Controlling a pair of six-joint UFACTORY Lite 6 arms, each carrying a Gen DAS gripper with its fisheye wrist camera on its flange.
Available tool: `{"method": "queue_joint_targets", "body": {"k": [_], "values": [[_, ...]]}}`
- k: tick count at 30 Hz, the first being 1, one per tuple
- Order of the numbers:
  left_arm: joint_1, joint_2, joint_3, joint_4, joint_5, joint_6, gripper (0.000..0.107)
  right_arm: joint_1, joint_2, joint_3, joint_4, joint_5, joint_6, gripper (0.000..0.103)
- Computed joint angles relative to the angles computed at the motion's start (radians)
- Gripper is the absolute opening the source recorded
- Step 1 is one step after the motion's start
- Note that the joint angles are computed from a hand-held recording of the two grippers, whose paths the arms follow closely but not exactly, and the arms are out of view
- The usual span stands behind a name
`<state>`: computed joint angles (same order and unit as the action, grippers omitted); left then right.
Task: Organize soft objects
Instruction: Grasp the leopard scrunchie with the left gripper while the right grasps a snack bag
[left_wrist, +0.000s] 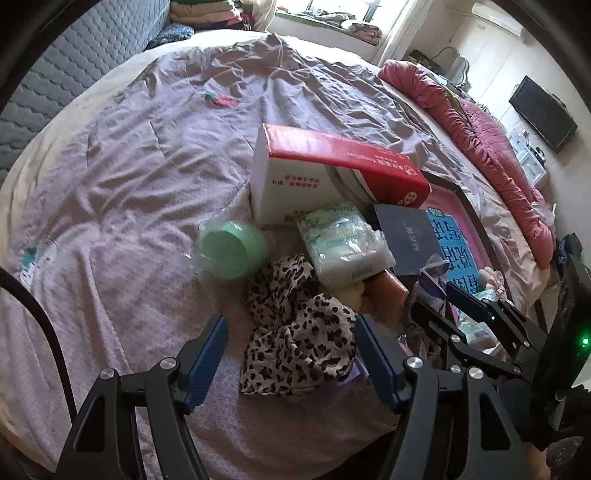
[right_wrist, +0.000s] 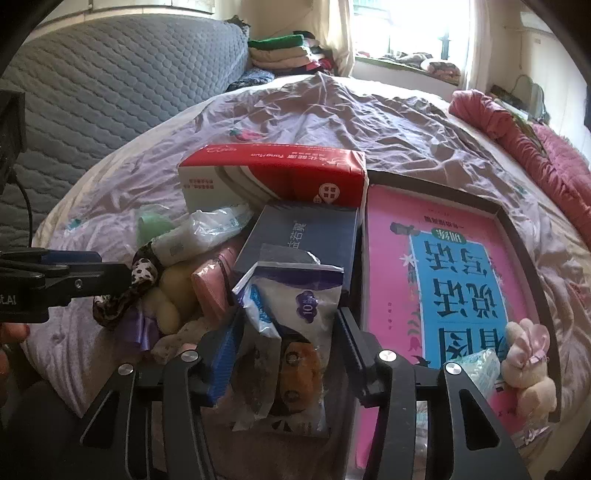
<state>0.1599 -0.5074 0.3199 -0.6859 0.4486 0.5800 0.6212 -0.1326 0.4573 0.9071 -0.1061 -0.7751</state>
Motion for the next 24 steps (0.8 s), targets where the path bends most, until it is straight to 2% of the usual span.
{"method": "queue_joint_targets", "body": {"k": [2, 4, 7, 14, 17, 19, 21, 23, 24], "values": [[-0.005, 0.014, 0.001, 0.009, -0.012, -0.008, 0.070, 0.004, 0.039, 0.018, 0.057, -0.004, -0.055, 0.049], [-0.008, 0.018, 0.002, 0.013, -0.015, -0.008, 0.070, -0.004, 0.056, 0.023, -0.045, 0.000, 0.049, 0.047], [-0.005, 0.027, 0.000, -0.011, -0.014, 0.019, 0.070, -0.004, 0.074, 0.026, -0.107, -0.013, 0.108, 0.044], [0.131, 0.130, 0.000, -0.266, 0.074, 0.305, 0.069, -0.017, 0.032, -0.014, -0.342, -0.038, 0.353, 0.040], [0.204, 0.195, 0.008, -0.351, 0.141, 0.408, 0.064, -0.027, 0.009, -0.023, -0.385, -0.031, 0.399, 0.040], [0.229, 0.235, 0.013, -0.387, 0.166, 0.456, 0.054, -0.030, 0.004, -0.025, -0.435, -0.028, 0.446, 0.040], [0.247, 0.271, 0.014, -0.430, 0.186, 0.513, 0.048, -0.021, 0.005, -0.024, -0.372, -0.032, 0.386, 0.040], [0.257, 0.273, 0.009, -0.449, 0.191, 0.537, 0.042, -0.018, 0.004, -0.024, -0.397, -0.030, 0.417, 0.040], [0.267, 0.266, 0.008, -0.453, 0.202, 0.549, 0.033, -0.014, 0.001, -0.026, -0.380, -0.034, 0.401, 0.040]]}}
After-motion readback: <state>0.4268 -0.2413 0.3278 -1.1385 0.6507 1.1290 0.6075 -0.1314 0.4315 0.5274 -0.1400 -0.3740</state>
